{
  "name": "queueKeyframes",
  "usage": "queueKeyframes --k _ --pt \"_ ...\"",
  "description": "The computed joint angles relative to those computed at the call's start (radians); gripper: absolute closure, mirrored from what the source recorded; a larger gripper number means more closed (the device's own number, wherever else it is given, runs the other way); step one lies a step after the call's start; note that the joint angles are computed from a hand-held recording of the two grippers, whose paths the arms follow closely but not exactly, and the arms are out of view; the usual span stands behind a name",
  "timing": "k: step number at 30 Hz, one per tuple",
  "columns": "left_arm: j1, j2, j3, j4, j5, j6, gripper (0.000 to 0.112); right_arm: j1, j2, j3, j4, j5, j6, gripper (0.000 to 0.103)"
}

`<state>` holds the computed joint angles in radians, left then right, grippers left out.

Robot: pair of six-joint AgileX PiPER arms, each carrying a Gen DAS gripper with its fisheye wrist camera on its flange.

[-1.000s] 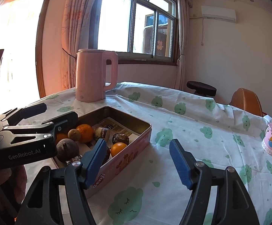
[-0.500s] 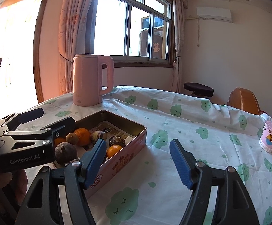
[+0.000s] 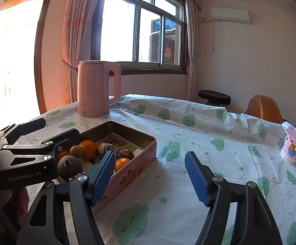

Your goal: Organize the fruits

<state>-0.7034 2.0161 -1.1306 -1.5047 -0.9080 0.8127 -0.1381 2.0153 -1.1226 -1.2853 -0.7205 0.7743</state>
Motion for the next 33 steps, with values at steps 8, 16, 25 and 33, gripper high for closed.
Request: queueKeyframes --k 8,16,25,33 --pt "-0.006 0.001 -0.008 -0.012 -0.009 0.012 0.012 -0.004 -0.001 0.002 0.005 0.001 -0.008 0.031" --pt "-0.021 0.006 -0.025 -0.011 -0.021 0.032 0.01 -0.026 0.006 -0.01 0.007 -0.006 -0.002 0.031" --pt "-0.019 0.01 -0.031 -0.012 -0.019 0.017 0.009 -0.023 0.004 0.001 0.019 0.001 -0.025 0.03" --pt "-0.036 0.014 -0.024 0.011 -0.048 -0.003 0.009 -0.025 0.008 0.0 0.014 0.005 -0.019 0.03"
